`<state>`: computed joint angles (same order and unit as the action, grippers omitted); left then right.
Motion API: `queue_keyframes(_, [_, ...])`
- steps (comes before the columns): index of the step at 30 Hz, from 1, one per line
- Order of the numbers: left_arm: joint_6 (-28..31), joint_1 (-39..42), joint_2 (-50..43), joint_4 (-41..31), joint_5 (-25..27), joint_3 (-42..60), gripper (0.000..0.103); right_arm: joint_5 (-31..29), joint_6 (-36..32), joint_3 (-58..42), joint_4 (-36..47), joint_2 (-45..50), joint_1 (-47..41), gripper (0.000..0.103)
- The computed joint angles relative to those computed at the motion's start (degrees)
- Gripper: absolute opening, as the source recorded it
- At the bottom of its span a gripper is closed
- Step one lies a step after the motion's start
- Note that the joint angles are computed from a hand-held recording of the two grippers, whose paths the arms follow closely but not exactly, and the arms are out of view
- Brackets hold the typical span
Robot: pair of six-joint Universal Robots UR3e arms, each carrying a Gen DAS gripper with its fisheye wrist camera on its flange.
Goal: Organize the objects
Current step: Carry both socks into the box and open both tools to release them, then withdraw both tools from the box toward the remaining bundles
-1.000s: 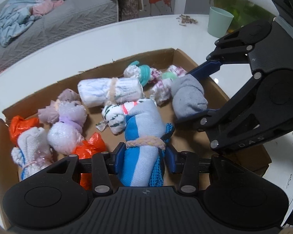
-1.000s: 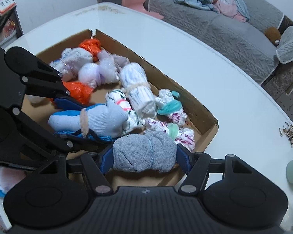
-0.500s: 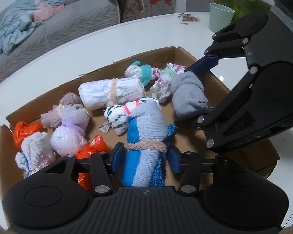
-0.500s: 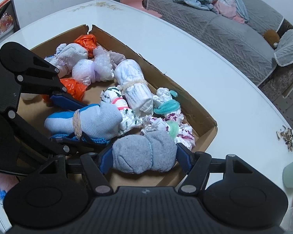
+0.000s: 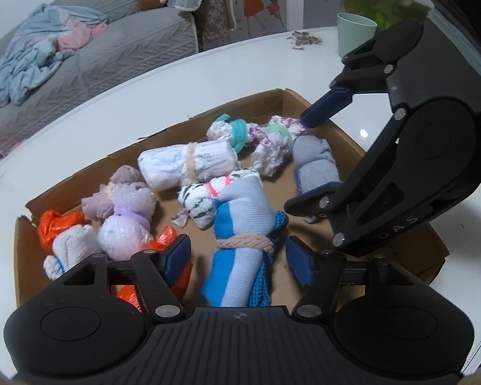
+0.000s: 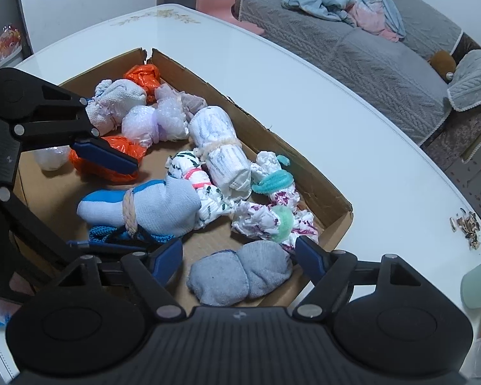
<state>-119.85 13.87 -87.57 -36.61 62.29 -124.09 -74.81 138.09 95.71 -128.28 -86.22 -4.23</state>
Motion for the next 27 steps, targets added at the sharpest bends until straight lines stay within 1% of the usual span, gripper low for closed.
queue_keyframes(3, [-0.3, 0.9, 0.7, -2.1, -0.6, 0.8, 0.075, 0.0, 0.3, 0.2, -0.2, -0.4, 0.0, 0.077])
queue_keyframes(7, [0.4, 3.2, 3.0, -5.6, -1.9, 1.0, 0.075, 0.5, 1.0, 0.5, 0.3, -1.3, -0.2, 0.078])
queue_keyframes(14, [3.4, 10.5, 9.1, -18.4, -5.4, 2.6, 0.076, 0.4, 2.6, 1.8, 0.8, -3.5, 0.1, 0.081])
queue_keyframes(18, [4.8, 13.9, 10.9, -23.1, -6.2, 3.8, 0.077, 0.1, 3.3, 2.2, 0.7, -4.0, 0.6, 0.082])
queue_keyframes(20, [6.6, 15.7, 12.1, -25.4, -6.7, 3.9, 0.077, 0.0, 3.6, 2.4, 0.8, -4.3, 0.6, 0.082])
queue_keyframes(22, [9.3, 18.2, 13.9, -29.3, -7.4, 4.2, 0.077, -0.5, 4.1, 3.0, 0.8, -5.1, 0.8, 0.082])
queue_keyframes(25, [14.3, 23.6, 17.4, -37.0, -8.9, 4.7, 0.078, 0.3, 5.8, 4.3, 1.8, -7.7, 0.1, 0.082])
queue_keyframes(27, [18.5, 28.7, 20.4, -44.2, -9.7, 5.5, 0.080, 0.7, 7.4, 5.4, 2.6, -10.4, -0.2, 0.083])
